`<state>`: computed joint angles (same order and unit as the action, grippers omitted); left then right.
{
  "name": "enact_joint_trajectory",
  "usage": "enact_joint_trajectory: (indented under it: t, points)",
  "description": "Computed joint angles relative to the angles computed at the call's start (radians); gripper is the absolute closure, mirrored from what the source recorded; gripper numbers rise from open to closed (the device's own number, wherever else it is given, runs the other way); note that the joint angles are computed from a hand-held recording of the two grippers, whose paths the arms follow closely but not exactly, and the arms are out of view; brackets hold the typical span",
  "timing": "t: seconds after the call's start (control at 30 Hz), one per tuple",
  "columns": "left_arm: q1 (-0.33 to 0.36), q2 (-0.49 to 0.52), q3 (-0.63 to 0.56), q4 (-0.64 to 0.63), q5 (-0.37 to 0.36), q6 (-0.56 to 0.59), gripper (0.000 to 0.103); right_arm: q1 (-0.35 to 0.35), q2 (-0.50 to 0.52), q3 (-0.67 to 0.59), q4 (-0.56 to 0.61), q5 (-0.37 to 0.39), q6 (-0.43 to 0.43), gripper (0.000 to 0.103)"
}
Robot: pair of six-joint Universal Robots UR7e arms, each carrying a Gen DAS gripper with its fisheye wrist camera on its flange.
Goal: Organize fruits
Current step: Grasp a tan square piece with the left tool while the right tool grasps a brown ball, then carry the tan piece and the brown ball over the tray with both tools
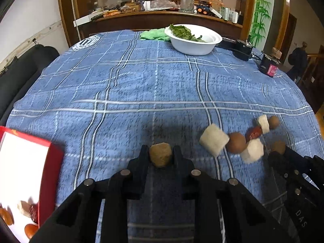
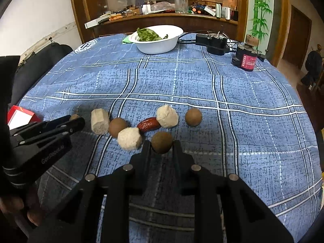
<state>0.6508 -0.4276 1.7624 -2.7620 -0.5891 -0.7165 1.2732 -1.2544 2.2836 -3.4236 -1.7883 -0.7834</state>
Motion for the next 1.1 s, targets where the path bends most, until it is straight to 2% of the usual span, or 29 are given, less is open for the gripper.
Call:
enact_joint_trajectory:
  t: [0.6, 1.1]
  points:
    - [-0.154, -0.119, 0.202, 0.131, 0.017, -0.264, 0.08, -0.015, -0.16, 0.209, -0.051, 0.075, -0.008, 0.08]
    - [-0.225, -0.21, 0.305, 0.249, 0.031, -0.441, 0.08, 0.01, -0.226, 0.307, -0.077, 0.105, -0.017, 0.08]
